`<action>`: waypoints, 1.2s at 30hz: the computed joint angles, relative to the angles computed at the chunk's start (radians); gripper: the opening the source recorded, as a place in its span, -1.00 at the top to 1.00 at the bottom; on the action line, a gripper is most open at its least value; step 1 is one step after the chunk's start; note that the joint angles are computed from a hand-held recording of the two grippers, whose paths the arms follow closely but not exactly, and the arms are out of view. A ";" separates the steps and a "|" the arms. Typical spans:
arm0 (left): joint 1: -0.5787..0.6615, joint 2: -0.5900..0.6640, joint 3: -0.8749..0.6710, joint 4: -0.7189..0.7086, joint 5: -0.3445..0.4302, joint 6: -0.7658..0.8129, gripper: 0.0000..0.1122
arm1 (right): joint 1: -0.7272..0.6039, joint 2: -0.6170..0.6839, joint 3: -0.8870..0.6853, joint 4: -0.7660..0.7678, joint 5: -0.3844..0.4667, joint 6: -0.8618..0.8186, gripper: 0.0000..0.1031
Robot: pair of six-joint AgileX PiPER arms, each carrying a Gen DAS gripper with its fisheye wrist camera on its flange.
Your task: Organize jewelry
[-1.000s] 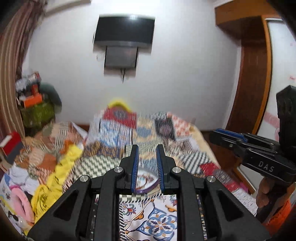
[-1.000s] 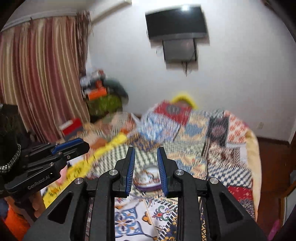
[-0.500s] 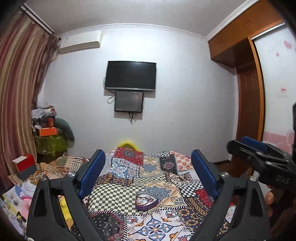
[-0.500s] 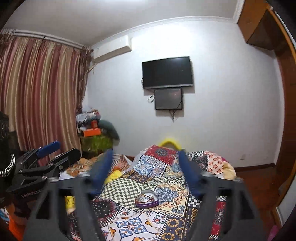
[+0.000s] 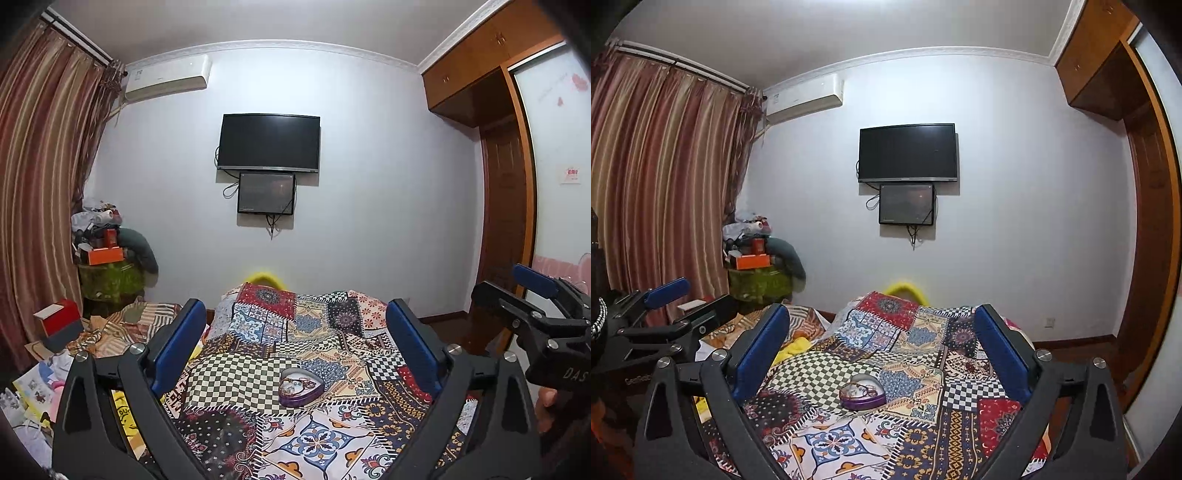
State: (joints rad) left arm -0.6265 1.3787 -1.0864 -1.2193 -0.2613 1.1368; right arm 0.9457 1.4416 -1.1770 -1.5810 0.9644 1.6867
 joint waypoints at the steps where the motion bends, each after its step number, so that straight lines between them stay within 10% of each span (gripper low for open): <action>1: -0.004 -0.005 0.007 -0.001 -0.006 0.001 -0.75 | 0.009 -0.008 0.011 0.001 0.008 0.004 -0.92; 36: -0.020 0.017 -0.001 -0.086 -0.002 0.098 -0.76 | 0.035 -0.085 0.084 0.073 0.012 0.011 -0.92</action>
